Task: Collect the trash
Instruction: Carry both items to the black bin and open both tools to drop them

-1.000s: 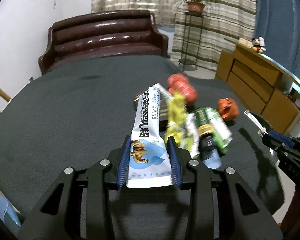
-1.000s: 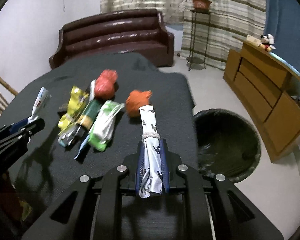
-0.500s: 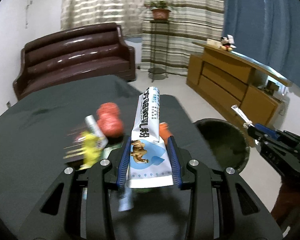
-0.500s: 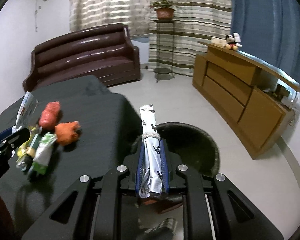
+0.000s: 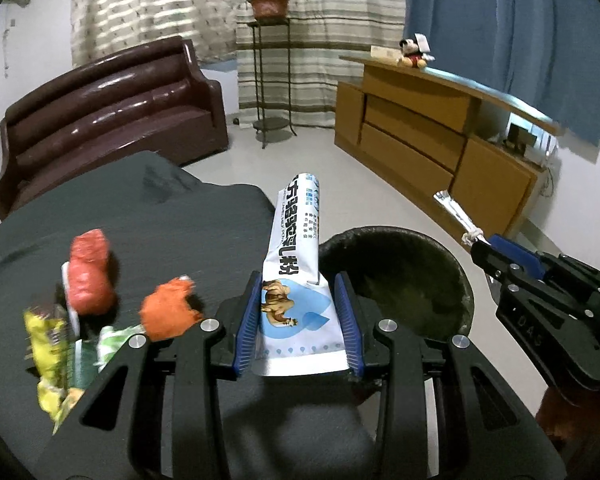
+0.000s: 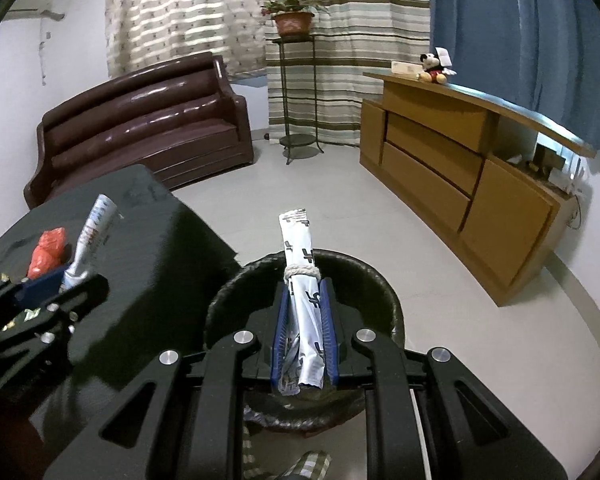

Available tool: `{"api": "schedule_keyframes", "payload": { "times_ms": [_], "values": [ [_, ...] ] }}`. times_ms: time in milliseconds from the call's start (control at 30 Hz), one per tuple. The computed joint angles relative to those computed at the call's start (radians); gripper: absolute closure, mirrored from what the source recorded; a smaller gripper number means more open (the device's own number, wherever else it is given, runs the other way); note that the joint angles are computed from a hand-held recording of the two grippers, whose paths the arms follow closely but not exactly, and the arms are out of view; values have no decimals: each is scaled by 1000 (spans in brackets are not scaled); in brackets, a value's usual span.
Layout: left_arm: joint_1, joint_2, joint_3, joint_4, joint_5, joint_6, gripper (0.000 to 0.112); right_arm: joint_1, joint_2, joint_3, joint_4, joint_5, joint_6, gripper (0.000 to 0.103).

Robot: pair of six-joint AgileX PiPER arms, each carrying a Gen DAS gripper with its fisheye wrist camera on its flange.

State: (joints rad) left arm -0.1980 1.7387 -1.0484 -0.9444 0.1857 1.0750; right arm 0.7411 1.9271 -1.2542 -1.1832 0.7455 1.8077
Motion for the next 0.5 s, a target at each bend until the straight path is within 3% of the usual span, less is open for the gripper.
{"api": "schedule_keyframes", "payload": {
  "times_ms": [233, 500],
  "values": [
    [-69, 78, -92, 349, -10, -363, 77, -50, 7, 16, -10, -48, 22, 86],
    [-92, 137, -157, 593, 13, -613, 76, -90, 20, 25, -26, -79, 44, 86]
  ]
}}
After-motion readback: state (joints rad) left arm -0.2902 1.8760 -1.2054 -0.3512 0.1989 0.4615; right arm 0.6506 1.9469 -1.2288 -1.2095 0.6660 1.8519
